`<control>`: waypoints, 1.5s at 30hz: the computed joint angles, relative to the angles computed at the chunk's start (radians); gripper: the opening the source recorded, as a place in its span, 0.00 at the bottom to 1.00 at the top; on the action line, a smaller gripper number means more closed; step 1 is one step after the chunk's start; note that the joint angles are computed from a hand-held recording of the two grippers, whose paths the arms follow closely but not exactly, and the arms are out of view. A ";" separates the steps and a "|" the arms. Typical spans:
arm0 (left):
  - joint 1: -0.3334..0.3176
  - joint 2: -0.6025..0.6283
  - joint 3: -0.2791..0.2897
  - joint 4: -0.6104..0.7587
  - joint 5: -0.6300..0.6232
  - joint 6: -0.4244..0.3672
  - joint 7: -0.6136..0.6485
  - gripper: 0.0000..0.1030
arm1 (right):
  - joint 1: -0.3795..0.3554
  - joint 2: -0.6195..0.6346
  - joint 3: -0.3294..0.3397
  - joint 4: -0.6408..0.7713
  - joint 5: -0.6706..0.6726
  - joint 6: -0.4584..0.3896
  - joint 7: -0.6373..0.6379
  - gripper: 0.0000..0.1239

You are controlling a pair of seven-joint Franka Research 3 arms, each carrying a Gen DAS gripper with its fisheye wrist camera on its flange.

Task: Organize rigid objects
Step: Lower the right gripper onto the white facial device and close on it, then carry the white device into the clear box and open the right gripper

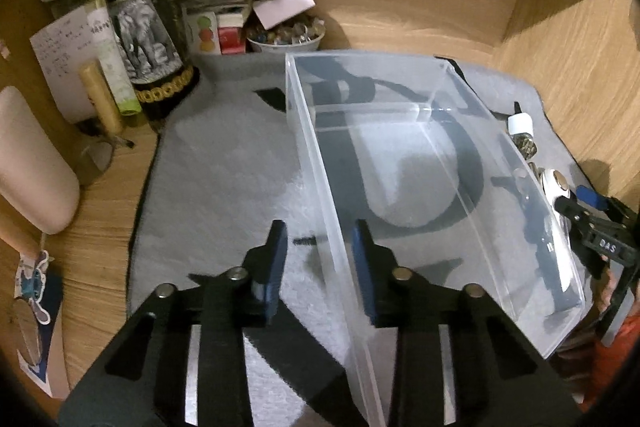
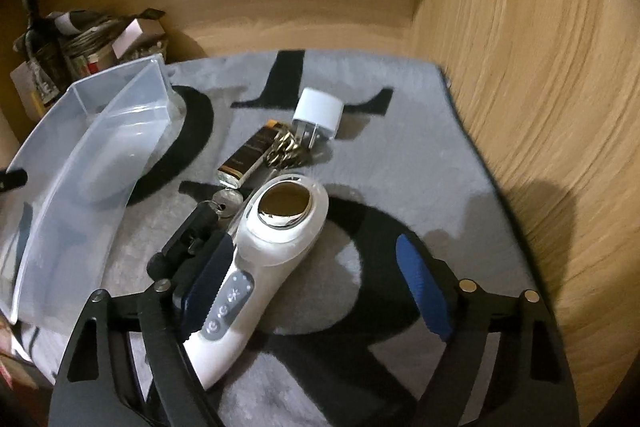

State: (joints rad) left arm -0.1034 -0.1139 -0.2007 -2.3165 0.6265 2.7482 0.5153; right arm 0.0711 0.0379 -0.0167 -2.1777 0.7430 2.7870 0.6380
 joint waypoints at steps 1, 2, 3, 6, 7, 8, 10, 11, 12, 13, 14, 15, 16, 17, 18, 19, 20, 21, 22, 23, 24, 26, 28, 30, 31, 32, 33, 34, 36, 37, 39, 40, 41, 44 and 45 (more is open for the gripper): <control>0.000 0.002 0.000 0.001 0.000 0.000 0.002 0.28 | -0.001 0.008 -0.002 0.012 -0.012 -0.022 0.020 0.65; 0.000 0.004 0.000 0.001 0.004 0.002 0.000 0.27 | -0.002 0.017 -0.003 0.023 -0.023 -0.039 0.038 0.65; 0.000 0.005 0.001 0.000 0.005 0.008 0.000 0.26 | -0.002 0.028 -0.003 0.034 -0.045 -0.052 0.062 0.64; 0.002 0.007 0.003 -0.005 0.006 0.032 -0.002 0.21 | -0.003 0.047 0.002 0.054 -0.064 -0.061 0.094 0.62; 0.003 0.008 0.002 -0.007 0.012 0.039 -0.008 0.19 | -0.002 0.051 0.003 0.057 -0.074 -0.054 0.110 0.60; 0.004 0.008 0.001 -0.007 0.020 0.045 -0.014 0.17 | -0.002 0.054 0.005 0.060 -0.078 -0.049 0.119 0.59; 0.005 0.012 0.000 -0.005 0.029 0.052 -0.021 0.13 | -0.008 0.062 0.007 0.075 -0.071 -0.071 0.127 0.55; 0.004 0.012 0.000 -0.006 0.030 0.053 -0.022 0.12 | -0.011 0.065 0.008 0.082 -0.067 -0.081 0.129 0.54; 0.006 0.011 -0.003 -0.005 0.042 0.049 -0.034 0.12 | -0.012 0.068 0.009 0.086 -0.069 -0.085 0.134 0.53; 0.006 0.011 -0.003 -0.005 0.047 0.047 -0.037 0.12 | -0.013 0.069 0.009 0.088 -0.073 -0.087 0.139 0.49; 0.005 0.010 -0.002 -0.006 0.047 0.050 -0.038 0.12 | -0.015 0.068 0.009 0.089 -0.077 -0.093 0.140 0.47; 0.005 0.009 -0.001 -0.009 0.046 0.052 -0.039 0.12 | -0.017 0.066 0.007 0.090 -0.083 -0.106 0.140 0.41; 0.005 0.008 -0.001 -0.011 0.046 0.055 -0.041 0.12 | -0.017 0.063 0.005 0.088 -0.099 -0.114 0.143 0.40; 0.006 0.006 -0.003 -0.014 0.052 0.056 -0.050 0.12 | -0.017 0.059 0.005 0.082 -0.109 -0.111 0.140 0.40; 0.007 0.006 -0.004 -0.014 0.060 0.055 -0.056 0.12 | -0.018 0.058 0.005 0.079 -0.113 -0.110 0.137 0.40; 0.008 0.006 -0.006 -0.013 0.069 0.052 -0.065 0.12 | -0.018 0.059 0.004 0.078 -0.117 -0.109 0.133 0.39; 0.007 0.006 -0.008 -0.012 0.075 0.049 -0.071 0.12 | -0.017 0.061 0.005 0.076 -0.121 -0.106 0.131 0.38; 0.007 0.005 -0.008 -0.013 0.080 0.048 -0.076 0.12 | -0.017 0.061 0.006 0.073 -0.123 -0.099 0.130 0.36; 0.007 0.005 -0.008 -0.013 0.083 0.049 -0.079 0.12 | -0.016 0.060 0.007 0.072 -0.124 -0.093 0.129 0.35; 0.007 0.005 -0.007 -0.013 0.083 0.049 -0.079 0.12 | -0.017 0.059 0.008 0.072 -0.117 -0.091 0.120 0.34; 0.006 0.004 -0.007 -0.014 0.084 0.048 -0.080 0.12 | -0.019 0.057 0.010 0.071 -0.099 -0.088 0.105 0.33; 0.006 0.004 -0.006 -0.013 0.083 0.047 -0.083 0.12 | -0.020 0.051 0.013 0.067 -0.072 -0.074 0.079 0.31; 0.006 0.004 -0.007 -0.013 0.087 0.046 -0.089 0.11 | -0.020 0.042 0.017 0.061 -0.029 -0.046 0.045 0.31; 0.006 0.004 -0.008 -0.012 0.093 0.043 -0.097 0.11 | -0.022 0.030 0.020 0.060 0.034 -0.029 0.000 0.31; 0.006 0.005 -0.009 -0.010 0.098 0.039 -0.103 0.11 | -0.021 0.025 0.020 0.061 0.065 -0.023 -0.021 0.30; 0.006 0.004 -0.010 -0.010 0.105 0.037 -0.109 0.11 | -0.020 0.020 0.021 0.063 0.096 -0.019 -0.042 0.30; 0.006 0.005 -0.011 -0.009 0.112 0.033 -0.115 0.11 | -0.018 0.013 0.021 0.066 0.129 -0.018 -0.067 0.30; 0.006 0.005 -0.012 -0.007 0.116 0.029 -0.121 0.11 | -0.016 0.006 0.021 0.069 0.163 -0.018 -0.091 0.30; 0.005 0.005 -0.011 -0.007 0.119 0.028 -0.125 0.11 | -0.008 -0.012 0.020 0.073 0.227 -0.020 -0.141 0.30; 0.004 0.004 -0.010 -0.008 0.121 0.029 -0.127 0.11 | -0.003 -0.022 0.019 0.074 0.260 -0.019 -0.171 0.30; 0.006 0.004 -0.011 -0.007 0.135 0.028 -0.140 0.11 | 0.010 -0.038 0.016 0.077 0.317 -0.017 -0.222 0.30; 0.006 0.005 -0.012 -0.006 0.142 0.028 -0.146 0.10 | 0.016 -0.047 0.014 0.079 0.336 -0.022 -0.239 0.30; 0.007 0.005 -0.012 -0.006 0.149 0.028 -0.154 0.10 | 0.024 -0.055 0.013 0.082 0.362 -0.021 -0.264 0.30; 0.009 0.004 -0.014 -0.002 0.175 0.024 -0.177 0.10 | 0.042 -0.075 0.007 0.092 0.391 -0.051 -0.289 0.30; 0.009 0.004 -0.014 -0.002 0.181 0.024 -0.183 0.10 | 0.050 -0.083 0.007 0.096 0.414 -0.053 -0.312 0.30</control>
